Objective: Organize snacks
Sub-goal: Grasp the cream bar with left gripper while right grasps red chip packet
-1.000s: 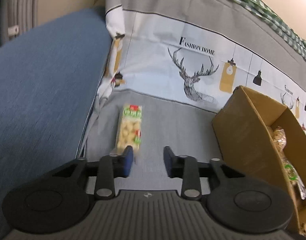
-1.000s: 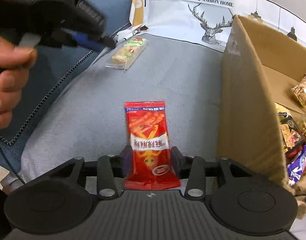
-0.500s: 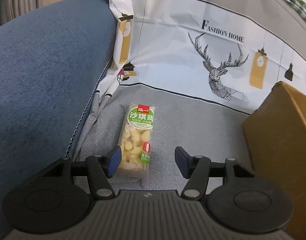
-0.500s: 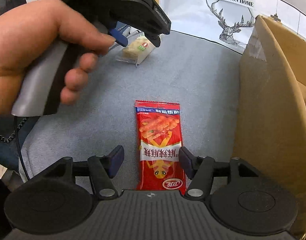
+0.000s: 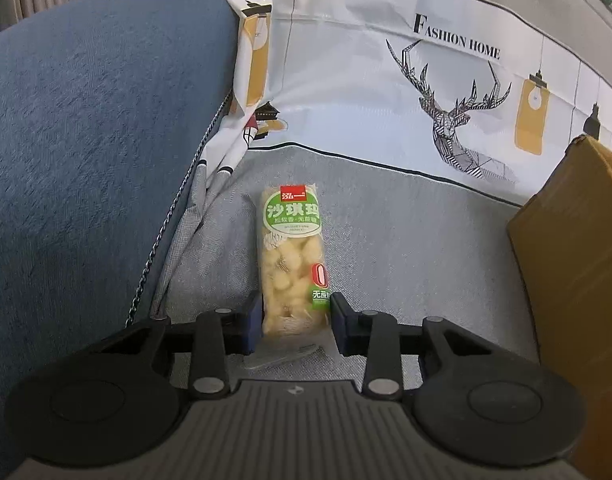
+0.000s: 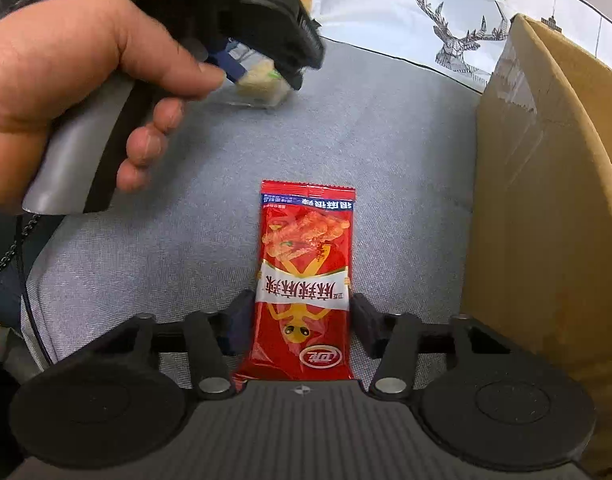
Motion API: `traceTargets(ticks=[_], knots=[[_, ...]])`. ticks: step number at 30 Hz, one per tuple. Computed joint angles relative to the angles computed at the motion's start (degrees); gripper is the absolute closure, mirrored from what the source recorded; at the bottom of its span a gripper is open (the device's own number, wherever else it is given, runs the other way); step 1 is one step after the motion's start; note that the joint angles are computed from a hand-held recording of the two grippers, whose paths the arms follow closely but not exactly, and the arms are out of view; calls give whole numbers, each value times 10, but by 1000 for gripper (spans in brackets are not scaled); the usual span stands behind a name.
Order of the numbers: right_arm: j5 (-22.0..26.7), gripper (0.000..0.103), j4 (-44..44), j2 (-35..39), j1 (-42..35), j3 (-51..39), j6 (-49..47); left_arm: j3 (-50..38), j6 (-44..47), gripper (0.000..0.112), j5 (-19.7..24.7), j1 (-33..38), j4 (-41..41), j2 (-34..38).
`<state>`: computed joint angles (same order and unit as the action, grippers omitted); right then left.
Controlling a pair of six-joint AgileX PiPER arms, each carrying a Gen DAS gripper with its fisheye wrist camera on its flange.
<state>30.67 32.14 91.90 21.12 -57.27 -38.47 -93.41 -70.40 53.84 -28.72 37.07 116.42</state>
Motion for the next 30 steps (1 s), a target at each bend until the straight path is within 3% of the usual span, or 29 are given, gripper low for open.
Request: traceTargets(ticks=[7,12,15,21,23,26,30], knots=[[4,56,26,-6,-9,3,-50,36,-2,73,0,-22,-42,-55],[11,56,21,-15,-16,6,-41,43,43,73,55,-58,-129,-95],[13,56,20,-21,-17,9,-30,80,8,73,81,-98,-140,-136],[41,56,45,-31,-37,11,-41,183,-119,73,25,-146,-179,-201],[50,56,57,-31,-45,9,-53,188,-145,70,32,-159,-163,-200],[58,54,62,-28,-54,6,-58,172,-147,63,55,-162,-143,-189],[63,53,74,-26,-60,6,-75,169,-133,60,35,-147,-153,-177]])
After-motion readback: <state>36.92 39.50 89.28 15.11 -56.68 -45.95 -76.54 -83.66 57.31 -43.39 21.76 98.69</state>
